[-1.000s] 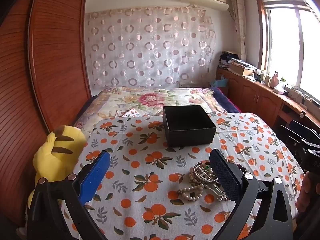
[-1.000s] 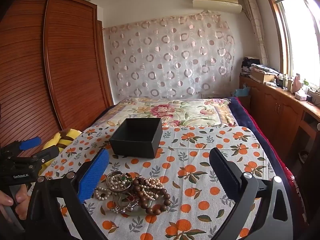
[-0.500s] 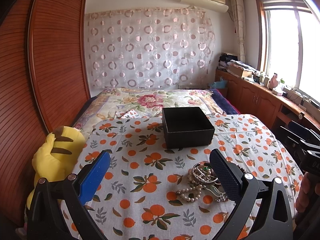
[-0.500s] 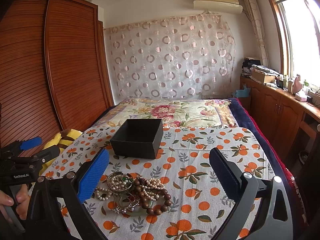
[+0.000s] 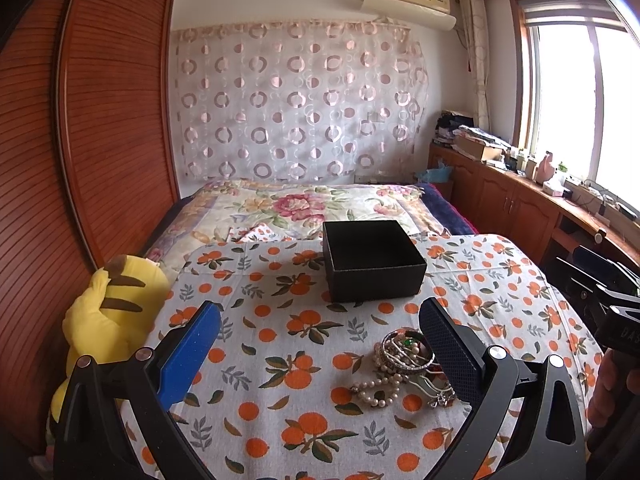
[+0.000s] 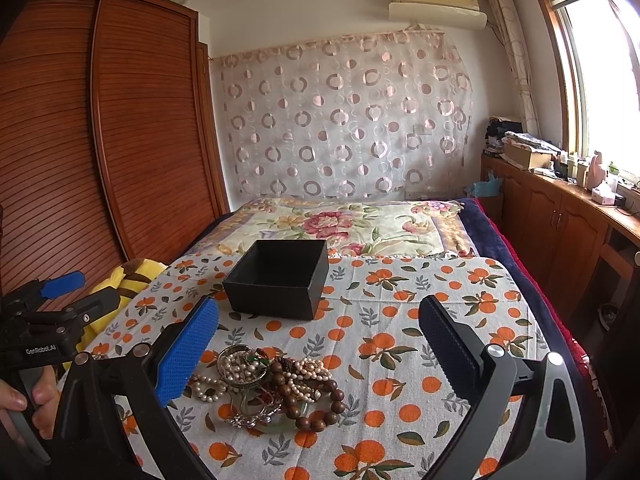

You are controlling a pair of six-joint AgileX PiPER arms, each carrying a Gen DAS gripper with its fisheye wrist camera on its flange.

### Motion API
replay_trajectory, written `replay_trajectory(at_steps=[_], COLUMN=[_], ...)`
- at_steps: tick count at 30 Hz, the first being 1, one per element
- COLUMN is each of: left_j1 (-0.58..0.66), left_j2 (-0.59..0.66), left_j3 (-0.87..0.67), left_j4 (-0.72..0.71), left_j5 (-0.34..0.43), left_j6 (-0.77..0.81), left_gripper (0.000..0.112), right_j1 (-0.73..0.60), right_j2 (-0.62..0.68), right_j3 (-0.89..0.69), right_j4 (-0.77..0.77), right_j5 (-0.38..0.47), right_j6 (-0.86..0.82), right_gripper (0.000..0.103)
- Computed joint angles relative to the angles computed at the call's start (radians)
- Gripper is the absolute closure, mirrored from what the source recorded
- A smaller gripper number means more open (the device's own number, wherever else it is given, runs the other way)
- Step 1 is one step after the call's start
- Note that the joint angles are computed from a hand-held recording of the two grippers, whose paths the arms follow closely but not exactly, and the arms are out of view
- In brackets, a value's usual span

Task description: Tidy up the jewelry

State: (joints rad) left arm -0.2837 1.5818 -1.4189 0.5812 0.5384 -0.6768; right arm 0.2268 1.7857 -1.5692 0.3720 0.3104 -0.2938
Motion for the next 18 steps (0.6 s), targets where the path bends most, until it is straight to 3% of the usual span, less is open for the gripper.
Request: replay_trajectory(at_steps=[18], left_j1=[0.004], left_j2=[-0.001], left_j3=[0.004], left_j4=[0.002], left_j5=[-0.012], left_j6=[-0.006], left_gripper=[0.016], right_j1=[0.000], right_j2=[-0.002], right_j3=[0.006], right_j4=[0.010], right_j5=[-0.006], right_j6=[-0.011], right_gripper=[0.003])
